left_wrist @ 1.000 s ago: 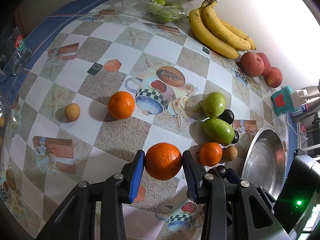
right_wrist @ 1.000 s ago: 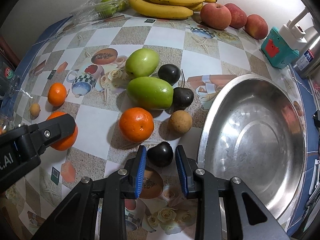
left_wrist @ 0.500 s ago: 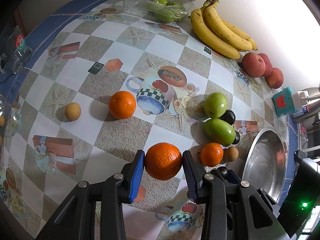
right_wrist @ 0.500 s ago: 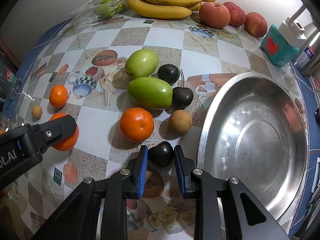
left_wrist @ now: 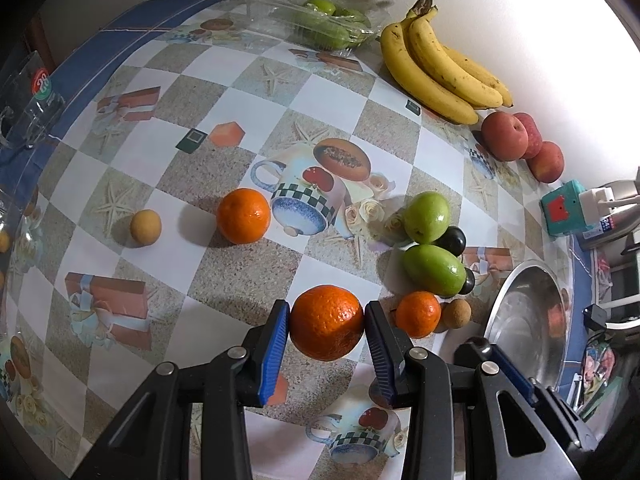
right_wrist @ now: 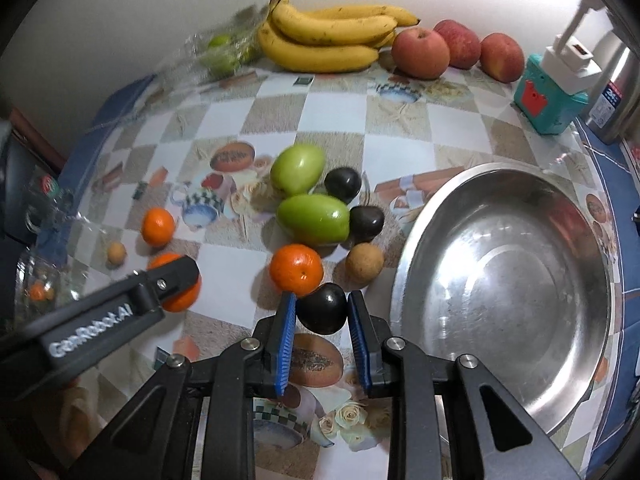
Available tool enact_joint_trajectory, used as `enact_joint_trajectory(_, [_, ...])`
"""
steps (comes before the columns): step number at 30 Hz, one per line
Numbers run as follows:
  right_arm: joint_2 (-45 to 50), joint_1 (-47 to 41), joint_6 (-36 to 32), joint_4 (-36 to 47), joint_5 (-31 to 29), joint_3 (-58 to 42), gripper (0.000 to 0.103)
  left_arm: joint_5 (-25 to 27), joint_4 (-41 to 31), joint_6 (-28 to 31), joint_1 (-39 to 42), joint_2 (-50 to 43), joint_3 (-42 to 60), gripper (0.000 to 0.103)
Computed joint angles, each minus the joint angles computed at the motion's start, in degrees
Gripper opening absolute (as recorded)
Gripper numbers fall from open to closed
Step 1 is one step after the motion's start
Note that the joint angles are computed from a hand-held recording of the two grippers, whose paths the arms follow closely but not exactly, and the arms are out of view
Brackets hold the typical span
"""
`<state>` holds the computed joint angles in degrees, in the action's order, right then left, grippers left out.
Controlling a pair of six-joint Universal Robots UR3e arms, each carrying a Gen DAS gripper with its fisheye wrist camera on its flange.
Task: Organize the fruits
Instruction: 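Lift and carry the orange and the black plum over the steel bowl with both grippers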
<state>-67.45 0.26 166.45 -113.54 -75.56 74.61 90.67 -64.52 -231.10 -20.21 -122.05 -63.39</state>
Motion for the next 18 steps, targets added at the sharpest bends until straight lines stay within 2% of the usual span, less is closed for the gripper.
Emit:
enact_joint_trajectory(10, [-1.9, -6.8, 2.2, 0.2, 0.7, 0.7, 0.027, -1.2, -0.2, 0.7, -1.4, -2.1, 4.0, 0.041])
enact_joint_trajectory(18, [-2.5, -14.4, 4.3, -1.0, -0.4, 2.0, 0.027, -1.5, -4.5, 4.3, -4.8, -8.9, 17.0, 0.041])
